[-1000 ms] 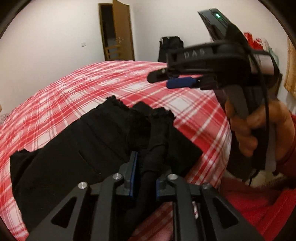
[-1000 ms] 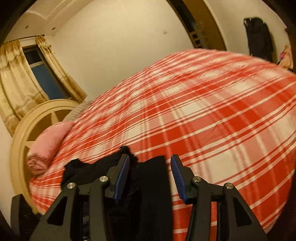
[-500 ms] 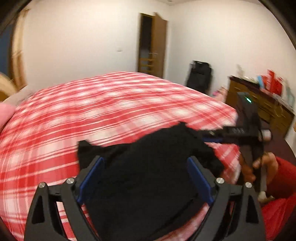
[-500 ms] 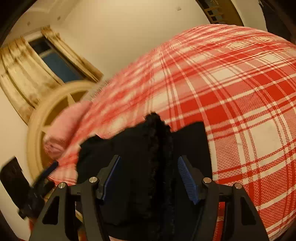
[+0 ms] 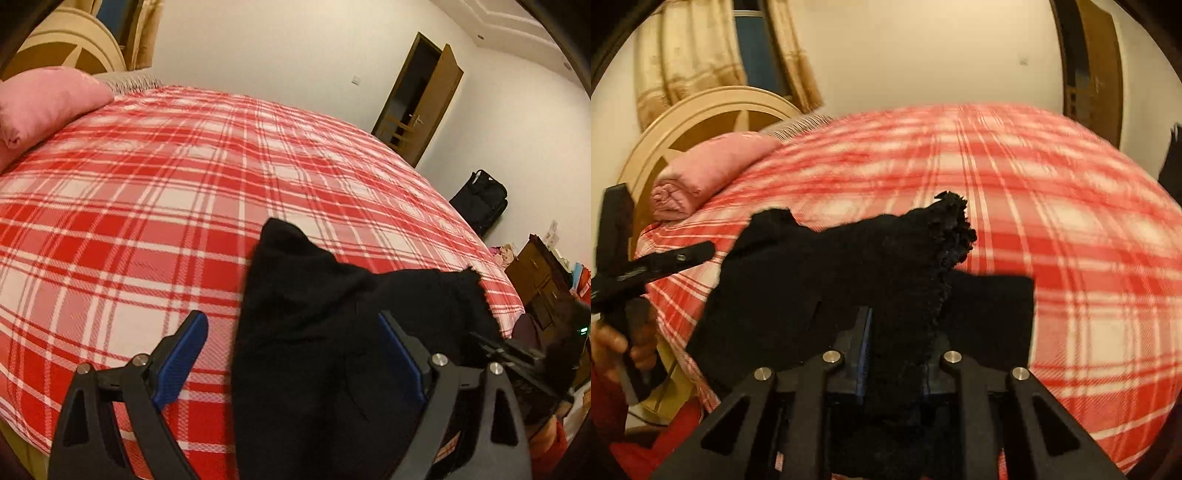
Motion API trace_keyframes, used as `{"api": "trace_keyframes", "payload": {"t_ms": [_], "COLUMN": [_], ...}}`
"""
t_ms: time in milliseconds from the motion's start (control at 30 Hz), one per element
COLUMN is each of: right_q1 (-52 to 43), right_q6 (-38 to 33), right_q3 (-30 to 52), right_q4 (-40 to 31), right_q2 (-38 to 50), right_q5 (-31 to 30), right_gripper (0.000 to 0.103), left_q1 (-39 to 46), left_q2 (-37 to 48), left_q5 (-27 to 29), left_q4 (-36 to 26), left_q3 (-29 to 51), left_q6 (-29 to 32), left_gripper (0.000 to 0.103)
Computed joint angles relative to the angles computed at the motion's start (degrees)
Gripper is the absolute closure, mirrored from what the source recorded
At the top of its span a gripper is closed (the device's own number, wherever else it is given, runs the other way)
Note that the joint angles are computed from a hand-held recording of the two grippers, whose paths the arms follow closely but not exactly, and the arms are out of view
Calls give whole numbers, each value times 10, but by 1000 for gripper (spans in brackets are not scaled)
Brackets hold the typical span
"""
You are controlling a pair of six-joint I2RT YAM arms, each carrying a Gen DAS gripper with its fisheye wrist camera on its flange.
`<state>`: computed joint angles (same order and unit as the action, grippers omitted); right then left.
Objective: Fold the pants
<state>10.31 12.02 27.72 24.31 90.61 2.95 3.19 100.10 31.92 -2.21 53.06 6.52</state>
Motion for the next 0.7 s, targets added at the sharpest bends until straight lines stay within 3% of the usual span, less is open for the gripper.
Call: {"api": "trace_keyframes", "payload": {"t_ms": [133,233,333,433,567,633,700], "right_q1": [-9,-72,-106,-112,-172,-173,-151], "right_q6": [-72,-106,-84,-77,-57,-43,-37], "right_q3": [-24,-44,-68,-108,-95,-101,-114], "right_q4": [-32,-28,30,117,31,17,17], "right_q2": [-78,-75,-13,34,-18,-61,-124], "right_q5": [57,-18,-69,-52,-129,-127,-74], "right_gripper": [84,84,81,71,65,65,65], "left_q1": [0,-13,-29,-60,-104,-93,-87], "left_q2": [-5,0,16,26,51,45,40], "left_q5": [3,1,-8,-53,-175,-153,-141], "left_q4": [-3,-1,-9,-4,9,17,3], "left_q3": [2,-1,3,-6,-15,-23,-18], "left_q6": [3,6,8,22,60,57,58], "left_gripper": [10,10,10,10,9,9,9]}}
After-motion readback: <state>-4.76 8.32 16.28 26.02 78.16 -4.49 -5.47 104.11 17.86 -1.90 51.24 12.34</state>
